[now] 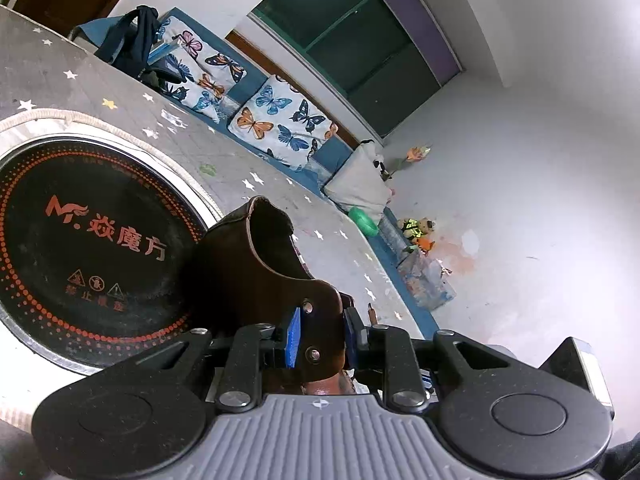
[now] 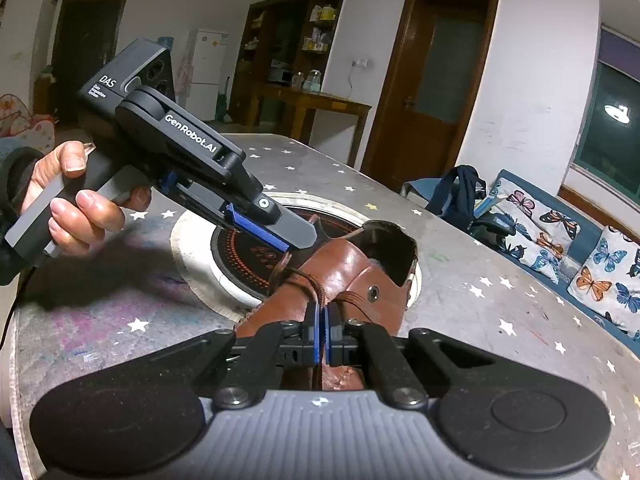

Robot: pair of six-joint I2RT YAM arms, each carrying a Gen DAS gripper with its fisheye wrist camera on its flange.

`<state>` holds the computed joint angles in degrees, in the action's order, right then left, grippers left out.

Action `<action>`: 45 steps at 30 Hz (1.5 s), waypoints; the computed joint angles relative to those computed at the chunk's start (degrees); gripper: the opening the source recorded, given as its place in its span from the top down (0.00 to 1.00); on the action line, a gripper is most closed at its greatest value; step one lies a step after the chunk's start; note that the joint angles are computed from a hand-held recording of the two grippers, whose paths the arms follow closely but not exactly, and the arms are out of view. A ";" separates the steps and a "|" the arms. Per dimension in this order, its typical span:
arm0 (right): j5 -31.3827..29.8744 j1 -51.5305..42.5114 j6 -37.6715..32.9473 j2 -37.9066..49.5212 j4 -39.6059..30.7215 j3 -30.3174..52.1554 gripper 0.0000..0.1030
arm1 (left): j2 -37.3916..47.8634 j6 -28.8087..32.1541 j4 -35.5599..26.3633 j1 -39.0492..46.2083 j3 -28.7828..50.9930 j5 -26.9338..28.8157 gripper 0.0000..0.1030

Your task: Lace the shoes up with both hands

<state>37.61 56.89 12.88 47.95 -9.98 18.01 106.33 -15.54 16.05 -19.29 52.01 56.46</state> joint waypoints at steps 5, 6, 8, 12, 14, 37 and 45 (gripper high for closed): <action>-0.84 0.24 -1.13 0.91 0.13 0.46 0.98 | 0.23 0.26 0.14 0.29 0.07 0.35 0.75; -0.86 0.39 -1.17 0.88 -0.14 0.53 0.98 | 0.48 0.11 0.43 0.39 0.09 0.62 0.75; -0.78 0.68 -1.24 0.66 -0.55 0.51 0.98 | 0.91 -0.19 1.09 0.68 0.04 1.34 0.75; -1.14 1.05 -1.51 -0.08 -0.86 0.07 0.98 | 1.74 -0.60 2.07 1.15 0.11 2.58 0.75; -1.84 1.00 -1.92 -0.32 -0.42 -0.32 0.98 | 1.86 -0.59 2.23 1.34 0.09 2.95 0.75; -12.59 -7.56 -14.08 4.58 7.83 0.21 0.98 | 2.15 -0.21 3.48 1.71 -0.46 3.96 0.74; -11.54 -6.99 -13.12 5.30 9.73 -0.57 0.98 | -2.26 6.23 3.14 1.73 -5.18 1.79 0.74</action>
